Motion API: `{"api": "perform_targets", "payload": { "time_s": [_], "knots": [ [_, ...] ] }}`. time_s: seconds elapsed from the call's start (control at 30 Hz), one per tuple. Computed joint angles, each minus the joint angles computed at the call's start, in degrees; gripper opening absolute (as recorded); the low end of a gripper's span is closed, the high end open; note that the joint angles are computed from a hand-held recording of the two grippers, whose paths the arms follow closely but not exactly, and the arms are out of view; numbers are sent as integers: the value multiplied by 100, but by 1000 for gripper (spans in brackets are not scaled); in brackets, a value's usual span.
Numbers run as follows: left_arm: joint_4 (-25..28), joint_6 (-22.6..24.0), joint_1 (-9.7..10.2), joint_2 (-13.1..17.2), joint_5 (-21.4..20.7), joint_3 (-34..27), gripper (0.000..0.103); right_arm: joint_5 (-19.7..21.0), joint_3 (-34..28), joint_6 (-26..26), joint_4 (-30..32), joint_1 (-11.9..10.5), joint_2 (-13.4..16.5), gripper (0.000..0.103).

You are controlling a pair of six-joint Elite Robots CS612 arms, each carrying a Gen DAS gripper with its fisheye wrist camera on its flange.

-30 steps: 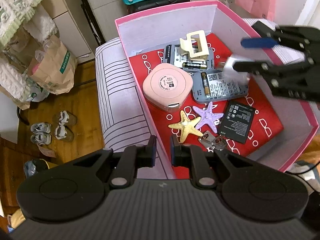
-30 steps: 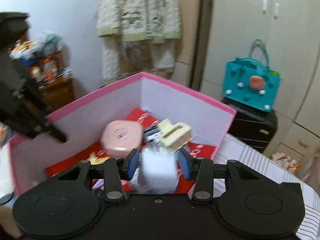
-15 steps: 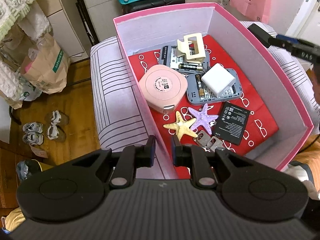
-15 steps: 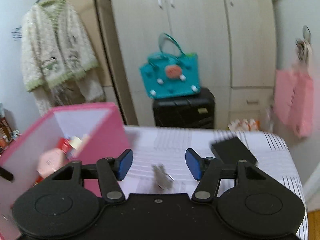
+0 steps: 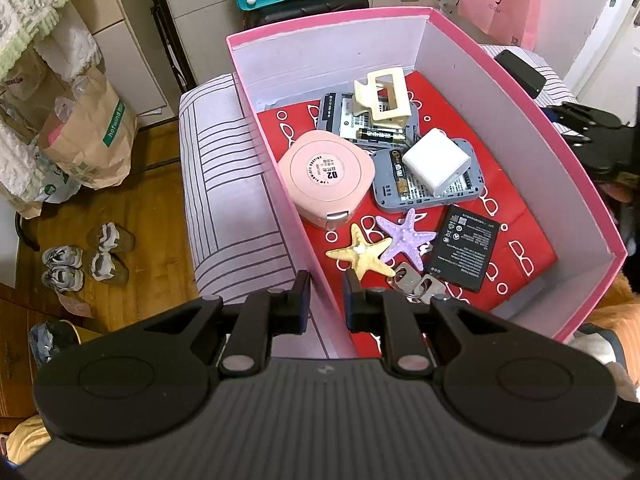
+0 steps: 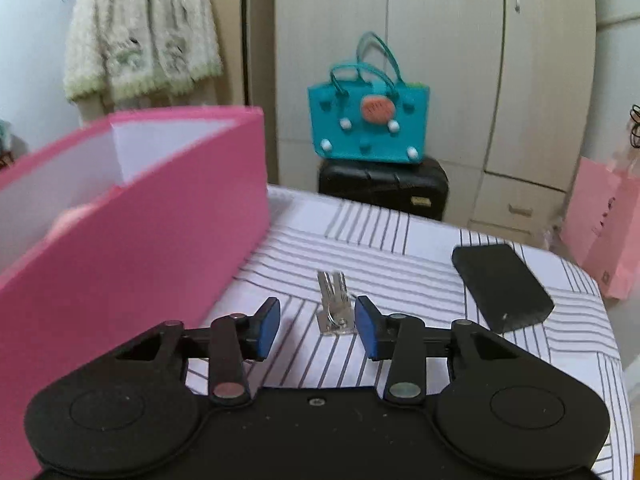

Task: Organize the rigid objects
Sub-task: 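Reach the right gripper to the silver keys and grasp them, then carry the silver keys into the pink box and release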

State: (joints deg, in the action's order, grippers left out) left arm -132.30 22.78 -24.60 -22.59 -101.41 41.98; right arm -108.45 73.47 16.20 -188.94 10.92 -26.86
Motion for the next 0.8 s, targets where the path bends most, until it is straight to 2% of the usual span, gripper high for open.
{"api": "perform_targets", "payload": {
  "time_s": [0.07,0.17,0.2,0.23,0.33,0.43,0.53,0.7,0.8],
  "knots": [
    [-6,22,5,1,-30,1,15,-166,-121,97,203,6,61,46],
    [4,61,13,16,-70,-23,16,-93,-150,437,187,-40,112,45],
    [11,85,20,24,-101,-37,16,-36,-164,464,146,-56,129,38],
    [27,93,29,32,-139,-50,17,-7,-199,344,136,-64,148,26],
    [136,84,44,60,-193,-126,17,-110,-347,-39,247,-30,208,25],
    [126,158,44,65,-210,-131,17,-155,-348,-118,426,-1,159,25],
    [193,177,63,97,-301,-195,18,135,-192,120,433,-37,39,25],
    [184,267,67,96,-331,-188,19,322,-10,438,233,-54,-95,25],
    [251,305,75,118,-358,-242,19,478,2,623,512,-80,-188,24]
  ]
}}
